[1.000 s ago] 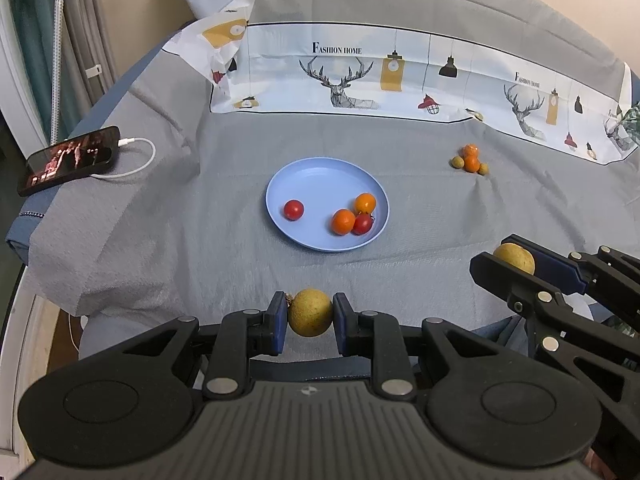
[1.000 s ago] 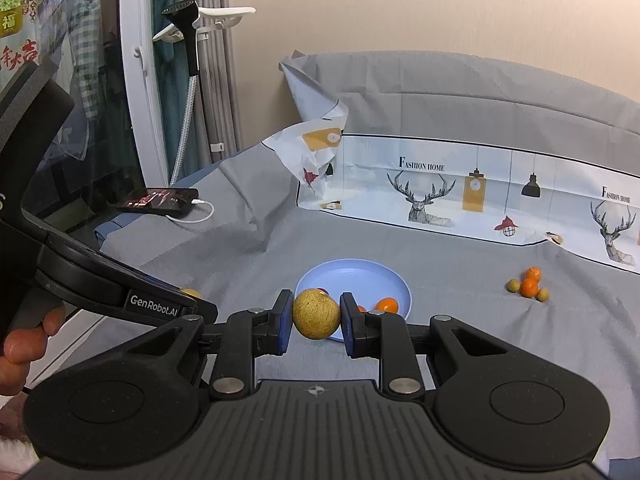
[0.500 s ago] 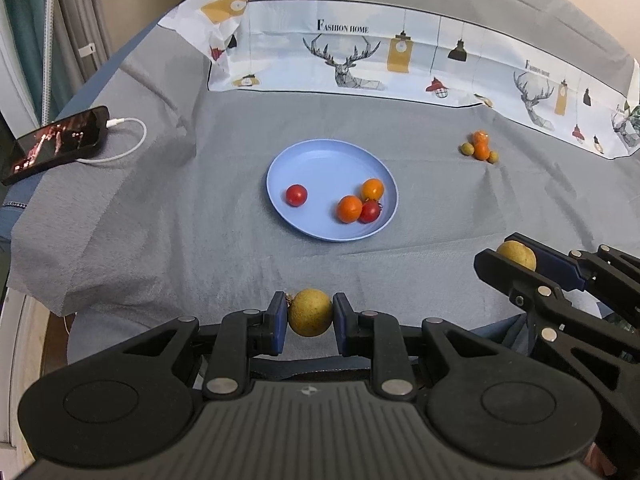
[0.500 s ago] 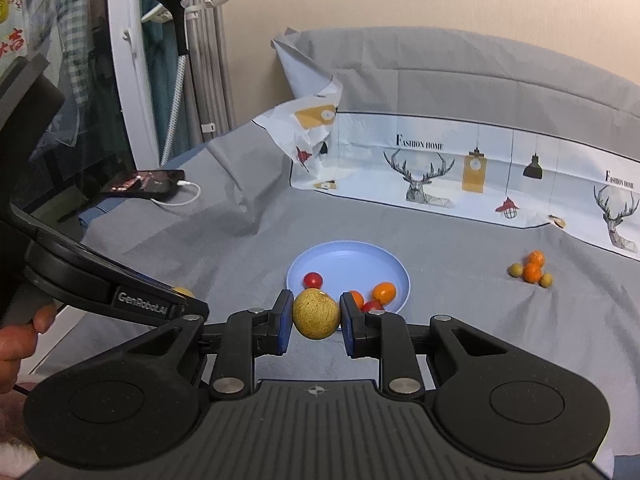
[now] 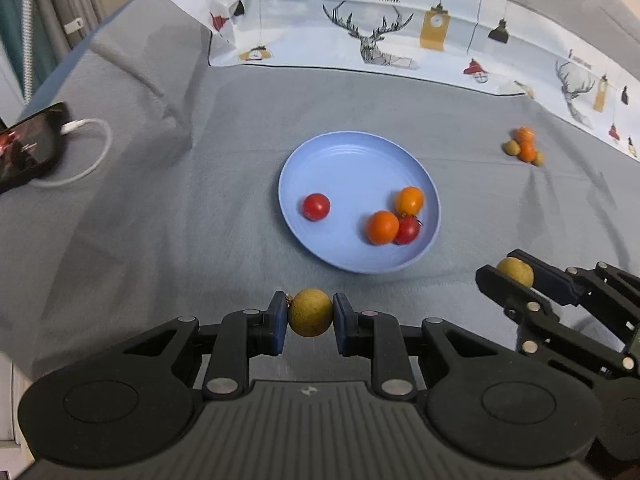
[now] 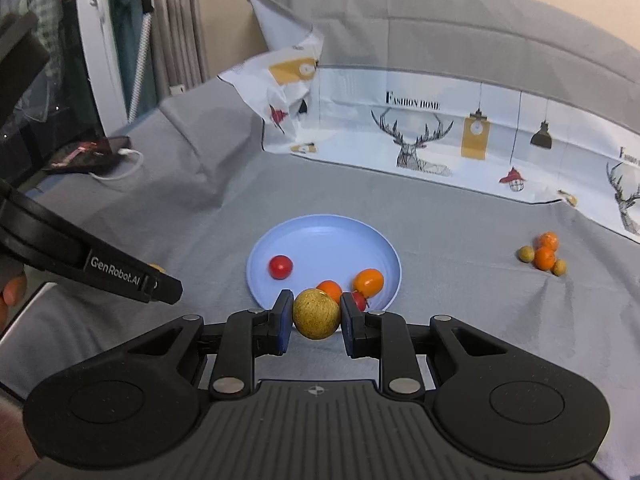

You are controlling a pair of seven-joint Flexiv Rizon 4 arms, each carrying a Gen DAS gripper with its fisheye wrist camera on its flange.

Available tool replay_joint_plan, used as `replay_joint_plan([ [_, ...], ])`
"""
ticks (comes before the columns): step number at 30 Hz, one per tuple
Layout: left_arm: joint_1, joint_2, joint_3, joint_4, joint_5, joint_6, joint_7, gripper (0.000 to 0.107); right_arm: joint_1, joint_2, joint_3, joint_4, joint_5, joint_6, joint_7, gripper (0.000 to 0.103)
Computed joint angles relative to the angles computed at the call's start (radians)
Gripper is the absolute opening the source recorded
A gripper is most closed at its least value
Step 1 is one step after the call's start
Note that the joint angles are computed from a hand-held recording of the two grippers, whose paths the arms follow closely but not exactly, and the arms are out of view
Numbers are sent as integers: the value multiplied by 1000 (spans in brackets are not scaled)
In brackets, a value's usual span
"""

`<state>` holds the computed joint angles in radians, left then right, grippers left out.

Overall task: Organize fruits
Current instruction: 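Carry both yellow-green fruits over the blue plate with both tools, then open both tools to drop the yellow-green fruits onto the plate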

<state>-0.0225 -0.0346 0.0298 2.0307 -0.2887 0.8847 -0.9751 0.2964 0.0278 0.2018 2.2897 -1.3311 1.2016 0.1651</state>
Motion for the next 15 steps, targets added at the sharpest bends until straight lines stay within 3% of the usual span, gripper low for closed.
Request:
replay_joint_plan([
  [15,-45,-388,-52,-326,110,48,-110,26,-47,-326,-155,-195,-142,161,-20,26],
])
